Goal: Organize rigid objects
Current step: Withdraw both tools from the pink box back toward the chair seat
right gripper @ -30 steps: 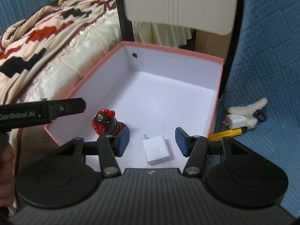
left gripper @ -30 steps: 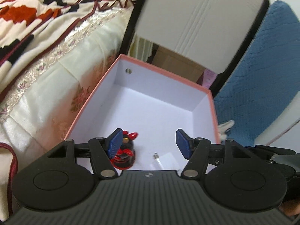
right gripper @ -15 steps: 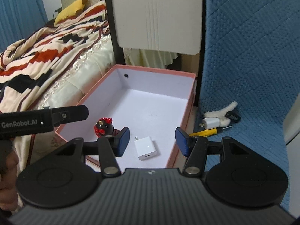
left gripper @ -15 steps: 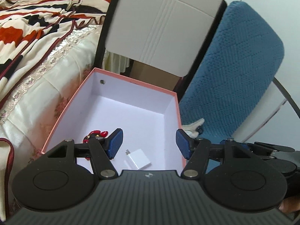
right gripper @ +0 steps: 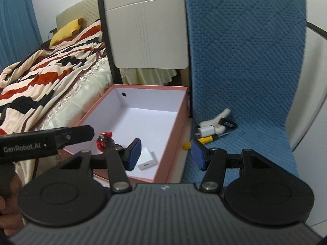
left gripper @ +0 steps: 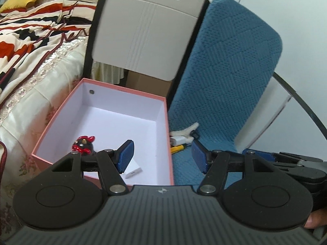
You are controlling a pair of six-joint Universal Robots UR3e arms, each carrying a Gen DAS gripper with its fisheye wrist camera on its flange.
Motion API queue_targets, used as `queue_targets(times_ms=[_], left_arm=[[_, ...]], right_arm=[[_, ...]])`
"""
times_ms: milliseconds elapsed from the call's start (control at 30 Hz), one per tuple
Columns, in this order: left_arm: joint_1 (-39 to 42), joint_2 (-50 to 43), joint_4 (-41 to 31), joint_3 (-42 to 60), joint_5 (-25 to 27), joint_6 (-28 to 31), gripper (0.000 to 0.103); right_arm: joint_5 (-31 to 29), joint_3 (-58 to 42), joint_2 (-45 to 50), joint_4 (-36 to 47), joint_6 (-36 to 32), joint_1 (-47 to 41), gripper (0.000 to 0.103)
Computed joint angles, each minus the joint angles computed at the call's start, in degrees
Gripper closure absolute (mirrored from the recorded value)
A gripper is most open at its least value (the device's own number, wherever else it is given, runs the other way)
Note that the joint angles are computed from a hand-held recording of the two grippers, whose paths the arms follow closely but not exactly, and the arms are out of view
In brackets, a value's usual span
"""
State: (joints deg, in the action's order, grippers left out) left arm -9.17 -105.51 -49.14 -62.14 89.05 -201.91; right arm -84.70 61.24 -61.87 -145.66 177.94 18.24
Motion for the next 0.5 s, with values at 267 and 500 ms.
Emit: queue_targets(times_ms=[267,500], left_arm=[[-4.9,1.7,2.5,-3.8,1.5,-1.0,0.035],[-8.5,2.7,3.8,-6.9,3.1,-1.7,0.035]], right_arm=[[-0.7,18.8,-11.7,-8.2,1.0,-3.3,0.047],[-0.5,30.6,-19.5,-13.0,1.1,-6.0,0.047]])
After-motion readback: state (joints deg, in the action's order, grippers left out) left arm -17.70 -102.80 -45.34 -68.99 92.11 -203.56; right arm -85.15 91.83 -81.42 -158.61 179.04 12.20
